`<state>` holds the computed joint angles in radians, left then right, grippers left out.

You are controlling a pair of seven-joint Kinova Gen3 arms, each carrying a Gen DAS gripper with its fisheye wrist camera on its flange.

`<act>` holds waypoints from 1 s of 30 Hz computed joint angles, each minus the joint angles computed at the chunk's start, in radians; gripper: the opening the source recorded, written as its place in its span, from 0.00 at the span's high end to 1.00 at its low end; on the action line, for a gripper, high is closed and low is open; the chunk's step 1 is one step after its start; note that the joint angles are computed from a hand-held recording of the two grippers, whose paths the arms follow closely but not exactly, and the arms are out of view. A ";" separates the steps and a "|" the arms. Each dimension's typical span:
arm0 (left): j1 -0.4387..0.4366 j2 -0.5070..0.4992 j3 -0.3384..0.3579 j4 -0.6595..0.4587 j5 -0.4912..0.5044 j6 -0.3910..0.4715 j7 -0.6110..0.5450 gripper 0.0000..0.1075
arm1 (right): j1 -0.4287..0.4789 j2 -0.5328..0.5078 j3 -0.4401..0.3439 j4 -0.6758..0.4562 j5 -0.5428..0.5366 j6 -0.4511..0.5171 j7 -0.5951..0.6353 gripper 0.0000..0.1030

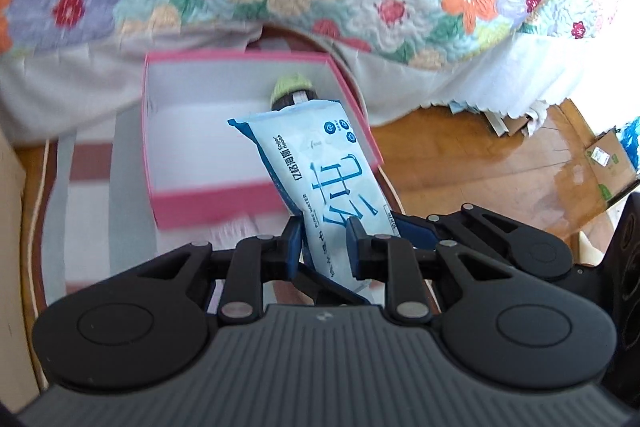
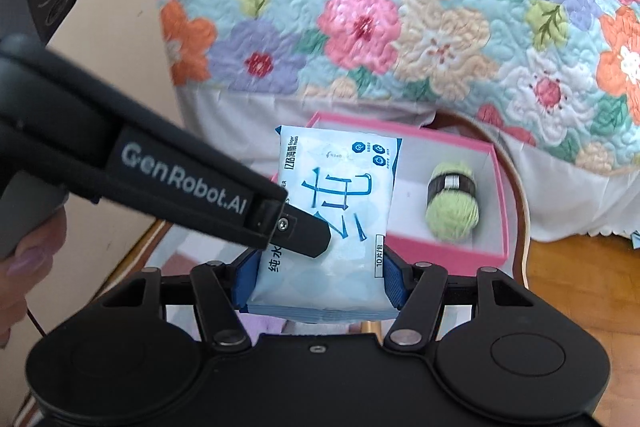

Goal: Organize objects
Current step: 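Lift the wipes pack with the left tool and carry it into the pink box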

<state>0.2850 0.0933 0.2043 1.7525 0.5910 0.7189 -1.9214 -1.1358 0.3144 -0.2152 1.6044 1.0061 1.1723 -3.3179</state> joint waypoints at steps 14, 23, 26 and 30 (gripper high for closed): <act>0.054 0.391 0.002 -0.475 -0.249 0.169 0.254 0.80 | 0.271 0.045 0.098 -0.026 -0.160 -0.319 0.188 0.36; 0.087 0.626 0.004 -0.709 -0.306 0.246 0.308 0.80 | 0.386 0.122 0.187 0.001 -0.339 -0.536 0.246 0.36; 0.105 0.683 -0.007 -0.772 -0.326 0.274 0.334 0.80 | 0.396 0.161 0.211 -0.017 -0.390 -0.550 0.296 0.36; 0.117 0.737 -0.016 -0.825 -0.339 0.289 0.372 0.80 | 0.418 0.211 0.222 -0.056 -0.457 -0.550 0.393 0.36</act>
